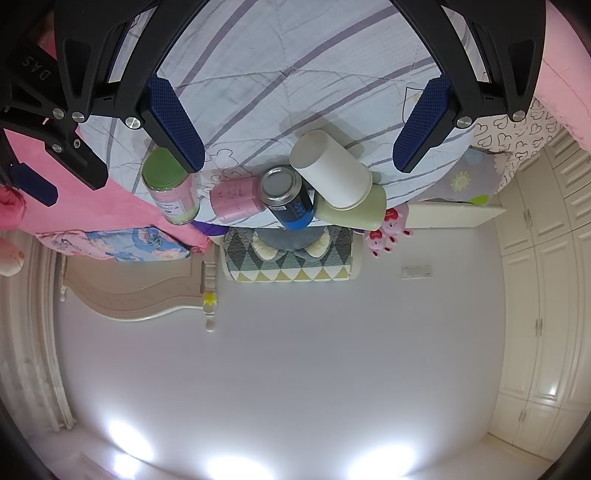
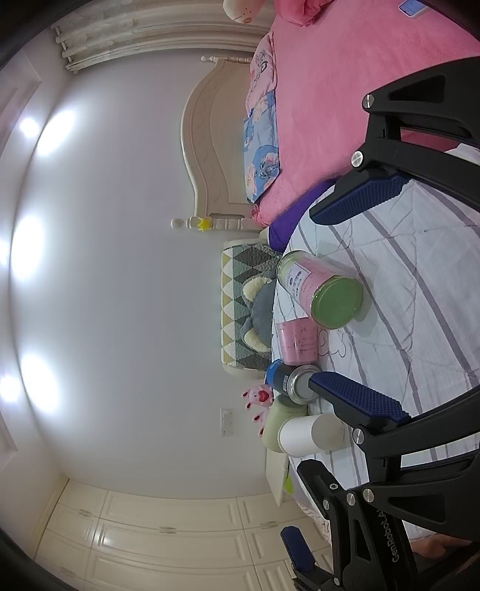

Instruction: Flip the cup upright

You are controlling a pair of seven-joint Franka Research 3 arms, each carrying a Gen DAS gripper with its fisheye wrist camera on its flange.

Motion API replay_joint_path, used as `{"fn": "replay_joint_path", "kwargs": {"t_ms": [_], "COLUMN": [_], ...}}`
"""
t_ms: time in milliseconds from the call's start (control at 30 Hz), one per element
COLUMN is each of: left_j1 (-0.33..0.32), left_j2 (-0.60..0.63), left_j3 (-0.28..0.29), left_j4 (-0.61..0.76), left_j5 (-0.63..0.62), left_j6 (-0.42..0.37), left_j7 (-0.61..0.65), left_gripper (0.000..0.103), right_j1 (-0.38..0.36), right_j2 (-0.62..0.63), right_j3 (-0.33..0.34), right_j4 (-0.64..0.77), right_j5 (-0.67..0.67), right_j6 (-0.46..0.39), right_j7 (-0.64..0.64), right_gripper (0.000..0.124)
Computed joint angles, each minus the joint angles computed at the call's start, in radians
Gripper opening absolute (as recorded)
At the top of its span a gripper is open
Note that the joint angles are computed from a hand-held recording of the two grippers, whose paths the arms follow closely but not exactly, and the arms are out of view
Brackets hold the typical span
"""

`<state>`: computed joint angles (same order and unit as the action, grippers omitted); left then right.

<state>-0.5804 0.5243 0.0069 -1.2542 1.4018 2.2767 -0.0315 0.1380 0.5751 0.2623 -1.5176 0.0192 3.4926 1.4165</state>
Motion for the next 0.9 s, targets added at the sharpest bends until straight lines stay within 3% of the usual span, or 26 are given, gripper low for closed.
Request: {"fn": "replay_joint_path", "kwargs": {"t_ms": [367,567,700,800,900], "left_j1": [-0.002,0.007,0.025,0.026,0.032], "left_j2": [-0.001,0.001,0.002,0.022,0.040], "left_j3": [-0.001,-0.009,-0.020,-0.023,-0.027], "left_j4": [-0.001,0.009,0.021,0.062,0.103], "left_j5": [-0.003,-0.036,-0.096,-0.154,-0.230], "left_j6": [-0.005,0.001,0.030,0.009,-0.003], "left_j7": [0.006,0.037,0.100,0.171,0.256], "left_gripper": [0.103,0.103,0.103,0.103,0.103], "right_j1": [-0.009,-0.024,0.009,-0.041,0.004], "right_j2": [-0.005,-0.015,-0.034,-0.040,-0.051], "right_j3": [0.006,0.026,-0.010,0.055,-0.007], "right_j4": [-0.008,-0.007,0.007,0.027,0.058], "right_j5": [-0.008,-0.008,0.047,0.083,0.131], "right_j6": [-0.003,-0.044,-0.132,-0.223,-0.325], "right_j7": [0.006,0.008,-0.019,-0.046,-0.043], "right_gripper": [0.083,0.083,0.083,0.083,0.083]}}
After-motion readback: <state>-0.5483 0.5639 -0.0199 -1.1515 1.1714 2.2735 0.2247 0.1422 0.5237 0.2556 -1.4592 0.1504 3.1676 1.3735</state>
